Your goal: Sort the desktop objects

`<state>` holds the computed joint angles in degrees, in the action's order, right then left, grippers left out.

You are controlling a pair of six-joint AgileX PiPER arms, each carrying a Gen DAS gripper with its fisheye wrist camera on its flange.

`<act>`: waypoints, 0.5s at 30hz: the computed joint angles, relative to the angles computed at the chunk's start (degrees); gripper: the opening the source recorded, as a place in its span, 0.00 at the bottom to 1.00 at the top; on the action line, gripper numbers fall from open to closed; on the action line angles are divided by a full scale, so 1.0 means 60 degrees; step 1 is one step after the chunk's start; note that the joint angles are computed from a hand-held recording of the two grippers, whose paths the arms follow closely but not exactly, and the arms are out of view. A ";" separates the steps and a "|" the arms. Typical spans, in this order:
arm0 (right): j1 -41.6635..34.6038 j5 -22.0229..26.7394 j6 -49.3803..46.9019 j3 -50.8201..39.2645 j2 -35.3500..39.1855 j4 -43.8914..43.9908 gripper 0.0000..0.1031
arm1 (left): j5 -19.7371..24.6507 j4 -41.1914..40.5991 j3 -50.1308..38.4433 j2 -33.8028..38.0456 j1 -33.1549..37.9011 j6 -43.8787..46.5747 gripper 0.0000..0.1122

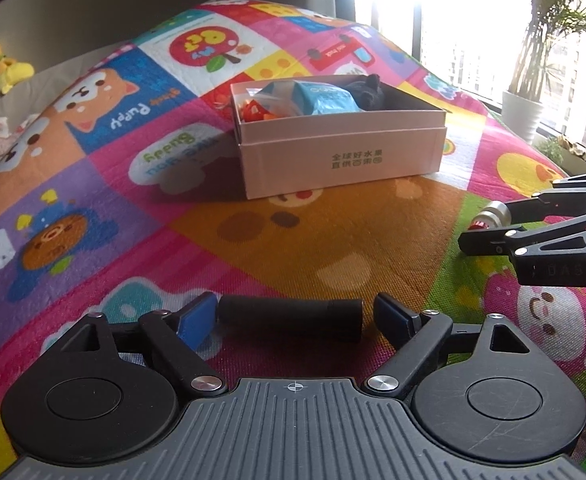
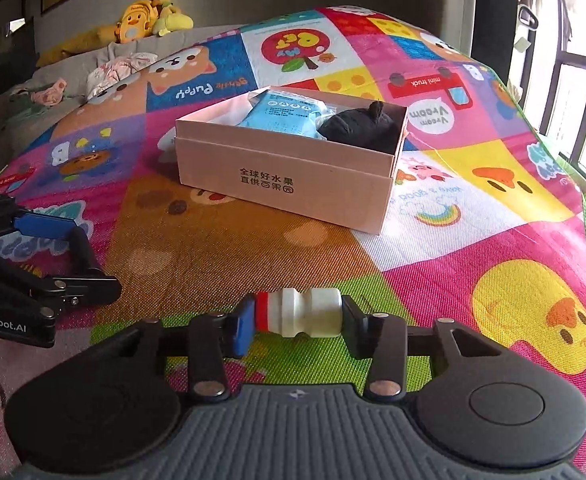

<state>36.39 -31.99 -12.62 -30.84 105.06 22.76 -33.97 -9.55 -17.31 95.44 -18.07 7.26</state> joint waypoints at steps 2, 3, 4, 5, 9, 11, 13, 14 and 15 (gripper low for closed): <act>0.0013 0.0135 0.0280 0.0075 -0.0102 -0.0289 0.42 | -0.0051 0.0021 0.0013 0.0019 0.0019 -0.0055 0.76; 0.0044 0.0218 0.0359 0.0114 -0.0178 -0.0366 0.42 | -0.0149 -0.0144 0.0054 0.0024 -0.0042 0.0043 0.74; 0.0064 0.0315 0.0440 0.0160 -0.0262 -0.0445 0.42 | -0.0292 -0.0303 0.0145 0.0001 -0.0125 0.0157 0.72; 0.0066 0.0453 0.0552 0.0199 -0.0365 -0.0560 0.42 | -0.0402 -0.0391 0.0222 -0.0023 -0.0206 0.0235 0.72; -0.0056 0.1059 0.1133 0.0534 -0.1078 -0.1313 0.42 | -0.0803 -0.0522 0.0742 -0.0362 -0.0666 0.0429 0.72; -0.0289 0.1388 0.1600 0.0751 -0.1626 -0.1966 0.42 | -0.0648 -0.0230 0.0953 -0.0789 -0.0755 0.0322 0.72; -0.0672 0.1832 0.2132 0.0996 -0.2535 -0.2777 0.42 | -0.0404 -0.0061 0.1003 -0.1493 -0.0761 0.0384 0.72; -0.0878 0.2000 0.2383 0.1088 -0.3032 -0.3168 0.42 | -0.0294 -0.0271 0.0902 -0.1831 -0.0800 0.0661 0.72; -0.1155 0.2207 0.2854 0.1120 -0.3574 -0.3765 0.42 | -0.0190 -0.0515 0.0684 -0.2145 -0.0804 0.1038 0.72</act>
<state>29.46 -18.75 4.50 -24.12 83.62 0.17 -35.11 -12.64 -13.21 82.57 -22.90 13.49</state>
